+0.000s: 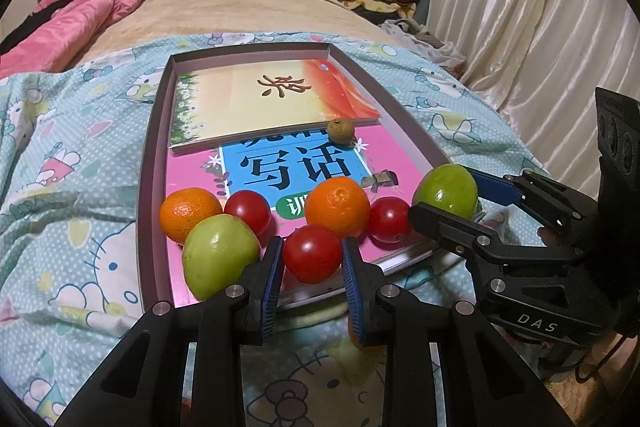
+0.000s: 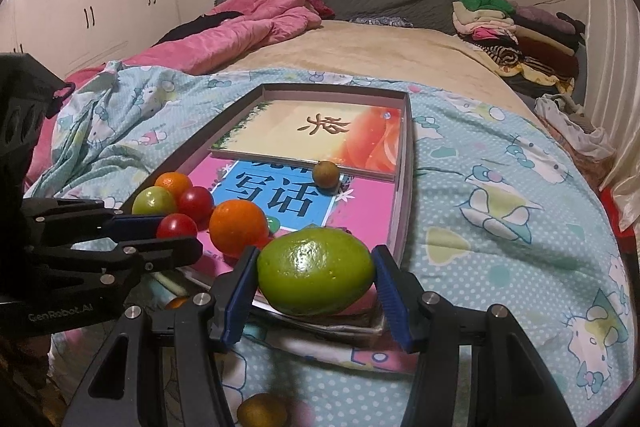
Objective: Organize fruits
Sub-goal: 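Lower the cherry tomato into the tray and open the left gripper while the right gripper releases the lime there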
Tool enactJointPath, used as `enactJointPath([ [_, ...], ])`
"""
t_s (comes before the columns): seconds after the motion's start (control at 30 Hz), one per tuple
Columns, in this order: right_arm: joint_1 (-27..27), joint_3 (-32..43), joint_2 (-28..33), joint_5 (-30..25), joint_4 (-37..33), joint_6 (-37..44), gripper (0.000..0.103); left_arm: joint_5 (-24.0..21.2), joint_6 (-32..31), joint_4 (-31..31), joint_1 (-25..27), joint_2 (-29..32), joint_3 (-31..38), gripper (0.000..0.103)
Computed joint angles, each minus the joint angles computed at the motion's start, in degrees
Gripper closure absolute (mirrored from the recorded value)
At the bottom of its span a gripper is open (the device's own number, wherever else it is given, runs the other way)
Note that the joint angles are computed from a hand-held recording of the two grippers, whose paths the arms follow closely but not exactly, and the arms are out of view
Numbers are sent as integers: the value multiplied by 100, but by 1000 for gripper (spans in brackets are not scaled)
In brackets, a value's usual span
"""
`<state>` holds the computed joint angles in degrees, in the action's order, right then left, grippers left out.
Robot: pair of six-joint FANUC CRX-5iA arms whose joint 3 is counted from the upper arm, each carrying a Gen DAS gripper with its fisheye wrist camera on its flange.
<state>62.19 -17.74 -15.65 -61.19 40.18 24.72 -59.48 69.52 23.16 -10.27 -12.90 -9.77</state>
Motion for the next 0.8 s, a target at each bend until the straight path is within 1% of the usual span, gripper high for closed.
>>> enactJointPath([
  [0.53,5,-37,-11,27,32,-48,45,-6,-3,1,3,-1,3,74],
  [0.7,41,-57,-12,20,99,-78,40,-13,11,2,-3,3,6,74],
  [0.8,47,-58,-12,18,110,-93,39,-13,9,-5,-3,3,9,74],
])
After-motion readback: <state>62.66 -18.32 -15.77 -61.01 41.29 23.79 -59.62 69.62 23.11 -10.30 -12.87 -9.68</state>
